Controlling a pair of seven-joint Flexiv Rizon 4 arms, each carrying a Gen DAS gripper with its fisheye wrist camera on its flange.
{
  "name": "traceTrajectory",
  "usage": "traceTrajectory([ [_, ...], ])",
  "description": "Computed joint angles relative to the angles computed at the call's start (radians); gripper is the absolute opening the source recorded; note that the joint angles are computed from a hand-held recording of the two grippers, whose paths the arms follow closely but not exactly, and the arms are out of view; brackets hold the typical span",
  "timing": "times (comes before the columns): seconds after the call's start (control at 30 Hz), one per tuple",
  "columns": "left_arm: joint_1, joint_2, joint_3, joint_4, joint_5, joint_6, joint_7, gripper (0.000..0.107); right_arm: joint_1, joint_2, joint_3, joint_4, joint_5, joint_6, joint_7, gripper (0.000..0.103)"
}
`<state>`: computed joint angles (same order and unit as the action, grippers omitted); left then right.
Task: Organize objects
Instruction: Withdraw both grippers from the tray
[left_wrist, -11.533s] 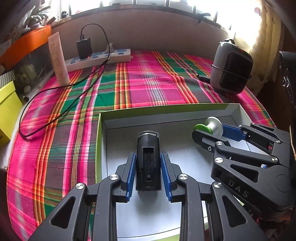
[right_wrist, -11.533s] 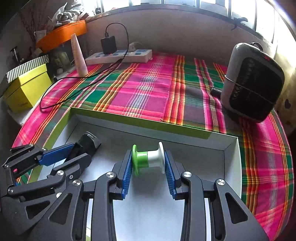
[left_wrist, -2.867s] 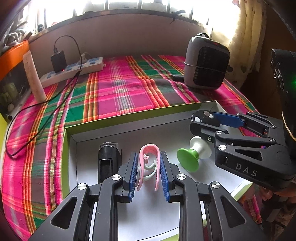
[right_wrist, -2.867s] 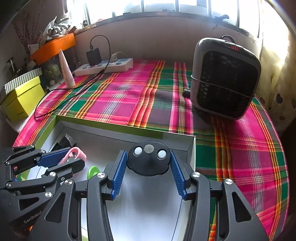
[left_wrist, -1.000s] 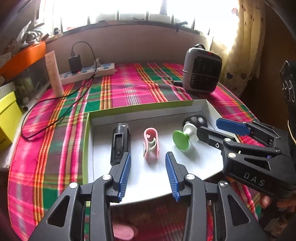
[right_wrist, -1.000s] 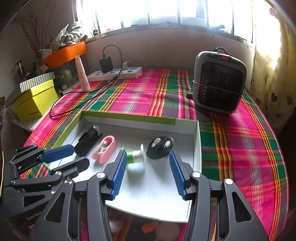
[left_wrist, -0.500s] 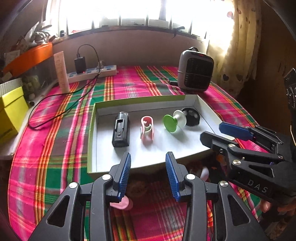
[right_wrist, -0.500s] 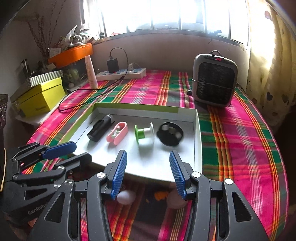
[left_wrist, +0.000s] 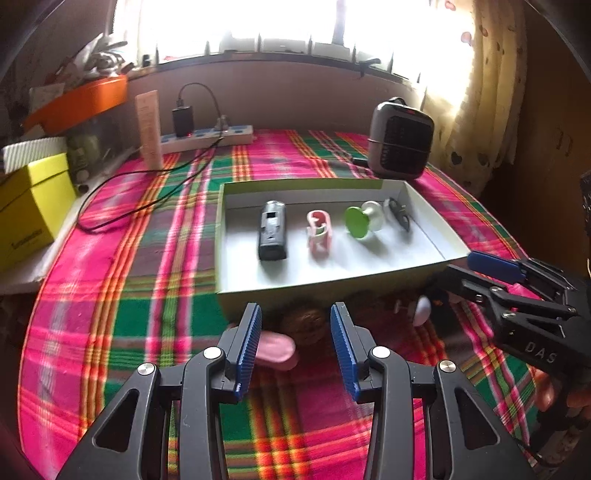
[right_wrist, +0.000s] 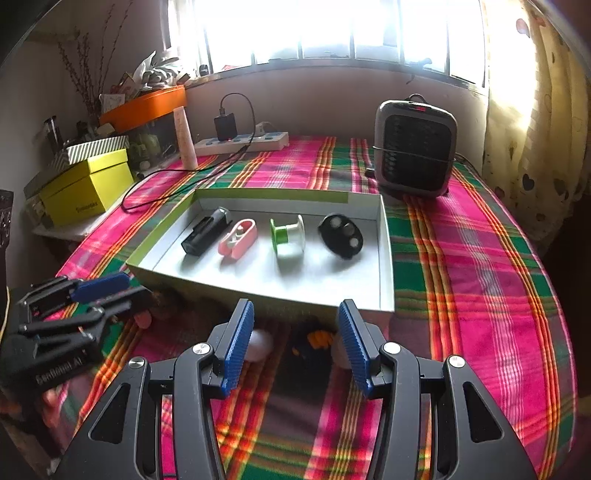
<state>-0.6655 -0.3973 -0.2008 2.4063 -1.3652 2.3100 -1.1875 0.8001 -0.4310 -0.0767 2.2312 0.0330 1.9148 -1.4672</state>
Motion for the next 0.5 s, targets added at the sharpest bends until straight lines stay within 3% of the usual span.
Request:
traceTrajectory([
  [0.2, 0.01, 0.024, 0.023, 0.085, 0.109, -0.009, -0.136, 0.038, 0.007, 0.003, -0.01, 0.023, 0.021, 0.001, 0.001, 0.049],
  [0.5, 0.02, 0.027, 0.059, 0.119, 0.198, -0.045, -0.199, 0.041, -0.026, 0.006, 0.022, 0.043, 0.007, 0.006, 0.005, 0.049],
])
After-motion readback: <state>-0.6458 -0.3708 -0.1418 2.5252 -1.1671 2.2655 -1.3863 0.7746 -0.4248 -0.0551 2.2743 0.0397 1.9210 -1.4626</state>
